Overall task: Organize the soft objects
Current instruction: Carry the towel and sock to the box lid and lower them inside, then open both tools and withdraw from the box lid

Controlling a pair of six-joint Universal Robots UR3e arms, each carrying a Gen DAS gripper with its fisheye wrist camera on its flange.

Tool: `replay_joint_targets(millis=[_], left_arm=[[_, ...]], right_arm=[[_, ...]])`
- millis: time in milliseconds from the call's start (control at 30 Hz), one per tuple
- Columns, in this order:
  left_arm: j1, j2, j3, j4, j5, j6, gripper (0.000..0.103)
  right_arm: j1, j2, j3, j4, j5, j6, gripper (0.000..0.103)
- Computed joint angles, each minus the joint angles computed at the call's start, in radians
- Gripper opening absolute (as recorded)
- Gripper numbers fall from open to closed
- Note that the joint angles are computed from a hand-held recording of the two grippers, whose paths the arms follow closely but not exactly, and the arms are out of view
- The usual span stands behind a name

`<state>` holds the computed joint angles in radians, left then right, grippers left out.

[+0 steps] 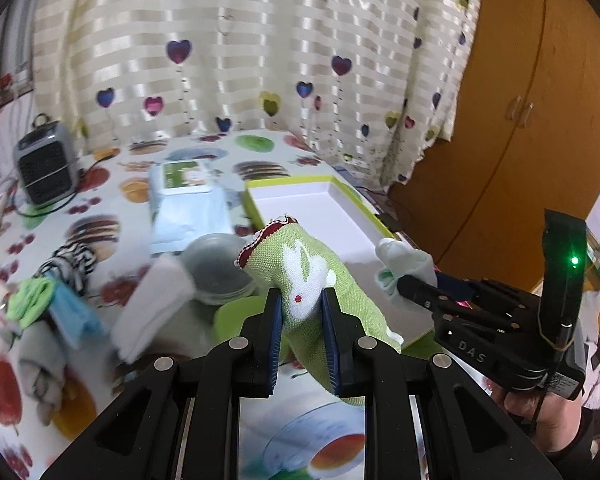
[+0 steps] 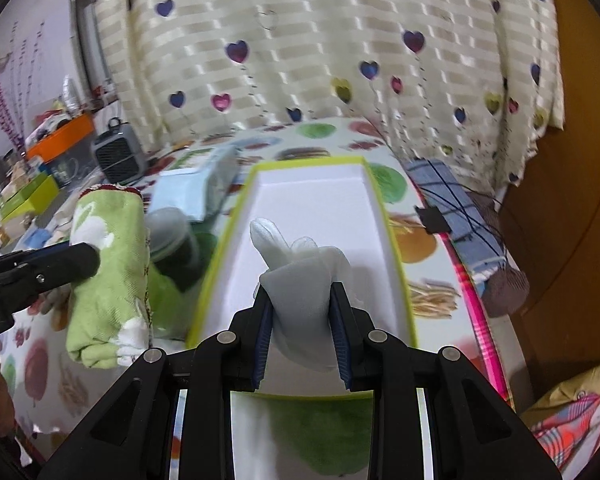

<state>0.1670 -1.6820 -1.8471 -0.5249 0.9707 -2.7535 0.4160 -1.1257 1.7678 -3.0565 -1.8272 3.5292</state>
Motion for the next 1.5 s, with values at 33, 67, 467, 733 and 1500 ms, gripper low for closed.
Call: replay_joint_targets(millis=[33,67,467,733,1500], left_arm=[[-0.017,-0.017,0.016,-0.001,0.006,-0.001,0.018],[-0.033,-0.034,0.032,-0.001,0.013,-0.004,0.018],[-0.159,-0.235,0.207,-0.033,0.089,-0.004,0.019],[-0.197,-0.315,0.294,-0.047,0.106,-0.007,0.021],[-0.047,-0.015,-0.014,0.012,0.060,0.038,0.040]], right_arm=[[-0.010,-0.003,0.011,-0.004,0.005,0.001,0.029],[-0.018,-0.005,0.018,-0.006,0.011,0.000,0.029],[-0.044,0.003,0.053,-0.035,0.034,-0.034,0.042],[-0.037,-0.020,0.079,-0.059,0.003,-0.026,0.043],[0.068,-0.067,0.072,-0.065,-0.055,-0.015,0.059]])
